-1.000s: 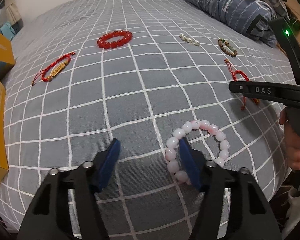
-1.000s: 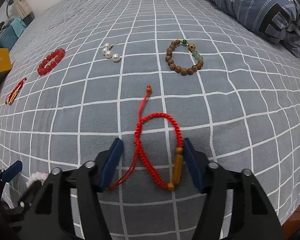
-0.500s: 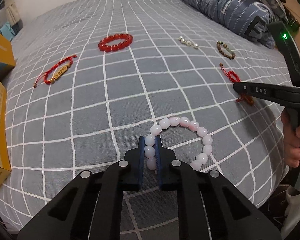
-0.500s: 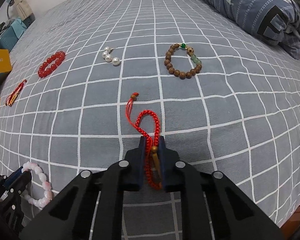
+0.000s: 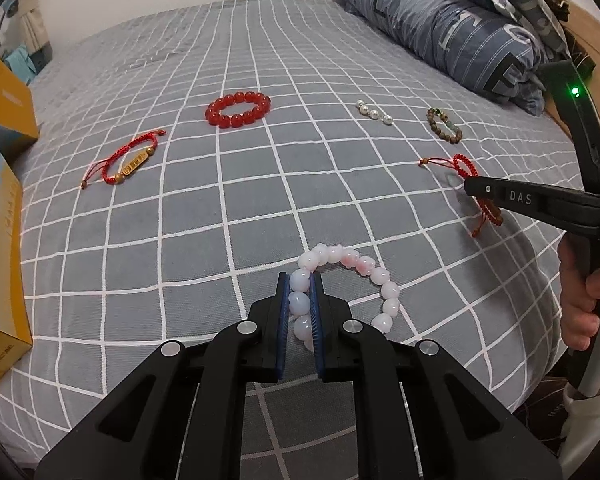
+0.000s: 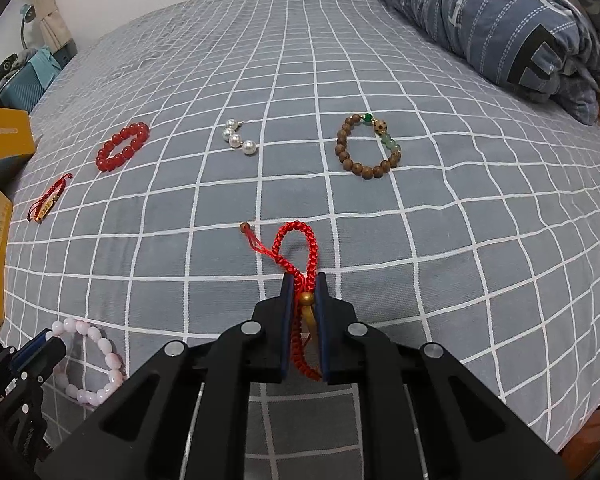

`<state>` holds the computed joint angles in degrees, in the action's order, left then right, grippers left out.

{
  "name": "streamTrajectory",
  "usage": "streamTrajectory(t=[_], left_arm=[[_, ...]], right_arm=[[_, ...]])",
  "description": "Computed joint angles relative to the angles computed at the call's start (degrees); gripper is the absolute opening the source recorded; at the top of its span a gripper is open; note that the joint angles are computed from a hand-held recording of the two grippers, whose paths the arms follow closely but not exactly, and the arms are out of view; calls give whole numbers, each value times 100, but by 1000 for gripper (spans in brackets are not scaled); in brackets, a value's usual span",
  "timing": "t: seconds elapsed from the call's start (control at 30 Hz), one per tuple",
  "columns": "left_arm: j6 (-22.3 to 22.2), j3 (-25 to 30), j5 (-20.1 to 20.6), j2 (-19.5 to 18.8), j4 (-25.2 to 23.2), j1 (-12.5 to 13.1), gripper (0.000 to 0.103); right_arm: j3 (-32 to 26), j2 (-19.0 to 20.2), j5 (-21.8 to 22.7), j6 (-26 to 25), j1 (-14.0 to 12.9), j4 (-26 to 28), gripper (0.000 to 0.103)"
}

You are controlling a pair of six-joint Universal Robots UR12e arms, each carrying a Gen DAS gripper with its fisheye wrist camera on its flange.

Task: Organize jewelry
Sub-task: 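Grasp the pale pink bead bracelet with the left tool while the right tool grasps the red cord bracelet, then carry the pink and red cord bracelets over the white box with both tools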

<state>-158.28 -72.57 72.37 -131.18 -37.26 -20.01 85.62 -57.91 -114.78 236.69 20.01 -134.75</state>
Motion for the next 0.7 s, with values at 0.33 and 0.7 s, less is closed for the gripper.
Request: streamTrajectory(t=[0.33, 0.7], left_arm=[[-139, -142, -131, 167, 194, 41, 9], [-288, -131, -77, 296, 499, 59, 9]], right_arm=[[-1, -17, -319, -163, 79, -194, 10], [-116, 19, -408, -242, 133, -244, 10]])
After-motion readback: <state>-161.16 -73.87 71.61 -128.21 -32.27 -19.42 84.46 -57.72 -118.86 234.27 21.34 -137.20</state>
